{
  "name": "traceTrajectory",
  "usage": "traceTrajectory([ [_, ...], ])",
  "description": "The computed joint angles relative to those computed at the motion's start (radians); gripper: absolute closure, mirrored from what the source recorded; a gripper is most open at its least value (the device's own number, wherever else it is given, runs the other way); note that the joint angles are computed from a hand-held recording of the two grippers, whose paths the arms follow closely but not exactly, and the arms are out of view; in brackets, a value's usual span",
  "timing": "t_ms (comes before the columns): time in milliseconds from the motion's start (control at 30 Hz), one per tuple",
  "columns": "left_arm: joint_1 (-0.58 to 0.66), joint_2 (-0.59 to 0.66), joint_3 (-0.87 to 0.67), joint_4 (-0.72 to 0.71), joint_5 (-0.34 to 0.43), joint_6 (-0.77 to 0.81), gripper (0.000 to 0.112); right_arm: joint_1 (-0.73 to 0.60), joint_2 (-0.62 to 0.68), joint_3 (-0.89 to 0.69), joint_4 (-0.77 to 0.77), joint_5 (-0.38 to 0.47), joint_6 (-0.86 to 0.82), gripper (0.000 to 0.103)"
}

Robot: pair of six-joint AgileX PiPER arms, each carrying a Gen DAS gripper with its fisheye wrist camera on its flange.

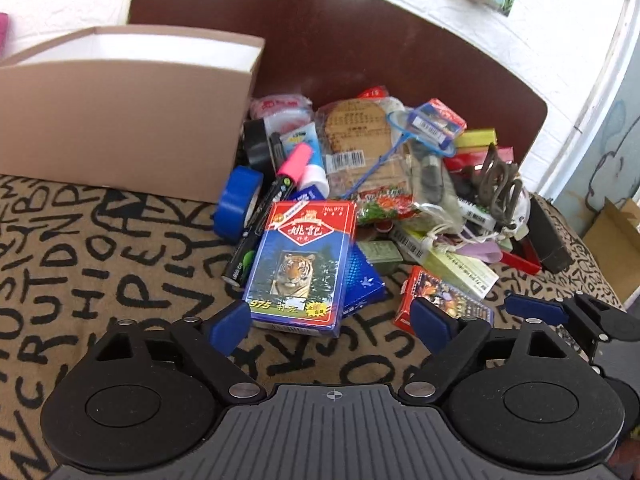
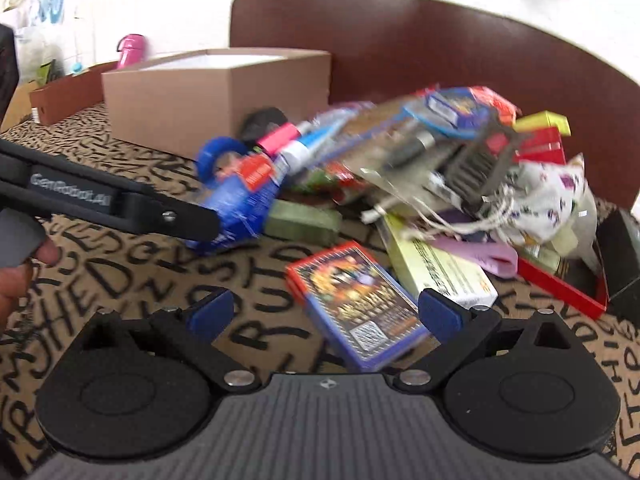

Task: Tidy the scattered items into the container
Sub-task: 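Move both tools back from the cardboard box to the pile, then grasp the dark card box with the right tool while the left grasps the blue-red card box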

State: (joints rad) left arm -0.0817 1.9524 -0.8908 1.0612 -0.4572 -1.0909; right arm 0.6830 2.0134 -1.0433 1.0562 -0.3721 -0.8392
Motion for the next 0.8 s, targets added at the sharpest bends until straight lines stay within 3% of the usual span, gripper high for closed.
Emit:
traceTrajectory([
  [267, -0.005, 0.068, -0.086, 0.086, 0.049, -0.098, 0.026, -0.071, 0.073, -0.051, 0.036, 0.043, -0.063, 0.01],
  [400, 0.009, 0.052, -0.078, 0.082, 0.046, -0.113, 0.025, -0.107, 0.07, -0.041, -0.137, 0.099, 0.135, 0.019],
  [467, 0.015, 0.033, -0.052, 0.01, 0.017, -0.022, 0.024, -0.107, 0.059, -0.038, -0.11, 0.117, 0.105, 0.024],
  [567, -0.012, 0.041, -0.076, -0.052, 0.057, 0.075, 0.023, -0.102, 0.035, -0.04, 0.01, 0.168, -0.029, 0.031],
  [667, -0.02, 0.074, -0.121, -0.025, 0.089, 0.048, 0.022, -0.091, 0.016, -0.026, -0.019, 0.199, -0.033, 0.036],
  [800, 0.027, 0.086, -0.137, 0.15, 0.055, -0.139, 0.023, -0.081, 0.017, -0.024, -0.034, 0.187, -0.019, 0.035],
])
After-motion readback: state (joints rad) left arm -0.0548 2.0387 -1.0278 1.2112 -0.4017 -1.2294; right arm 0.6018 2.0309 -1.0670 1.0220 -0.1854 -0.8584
